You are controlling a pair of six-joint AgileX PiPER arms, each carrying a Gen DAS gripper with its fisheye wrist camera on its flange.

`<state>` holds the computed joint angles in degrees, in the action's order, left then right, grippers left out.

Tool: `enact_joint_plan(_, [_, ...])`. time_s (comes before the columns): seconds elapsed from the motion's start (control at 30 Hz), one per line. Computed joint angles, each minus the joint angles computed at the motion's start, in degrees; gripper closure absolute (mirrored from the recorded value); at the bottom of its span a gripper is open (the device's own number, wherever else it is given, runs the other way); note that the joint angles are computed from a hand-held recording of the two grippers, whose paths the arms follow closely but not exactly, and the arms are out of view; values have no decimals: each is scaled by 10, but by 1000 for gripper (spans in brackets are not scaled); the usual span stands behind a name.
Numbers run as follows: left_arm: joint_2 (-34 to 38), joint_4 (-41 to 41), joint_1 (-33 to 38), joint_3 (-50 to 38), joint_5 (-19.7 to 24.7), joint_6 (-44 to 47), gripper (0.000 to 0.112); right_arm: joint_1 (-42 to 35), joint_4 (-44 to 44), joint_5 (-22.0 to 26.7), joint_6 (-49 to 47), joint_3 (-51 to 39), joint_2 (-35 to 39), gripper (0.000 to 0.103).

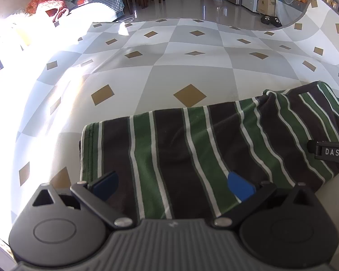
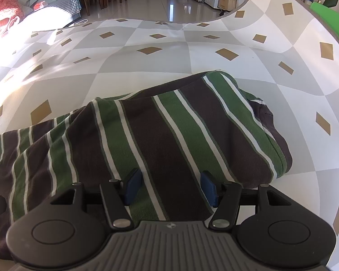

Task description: Fold clothes

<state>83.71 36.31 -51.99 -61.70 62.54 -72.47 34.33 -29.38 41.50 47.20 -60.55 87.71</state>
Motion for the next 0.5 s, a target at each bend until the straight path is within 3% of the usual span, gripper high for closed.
enact_joint_plan(0.5, [-3, -3, -15, -5, 1, 0, 9, 4, -9, 2, 3, 0, 1, 46])
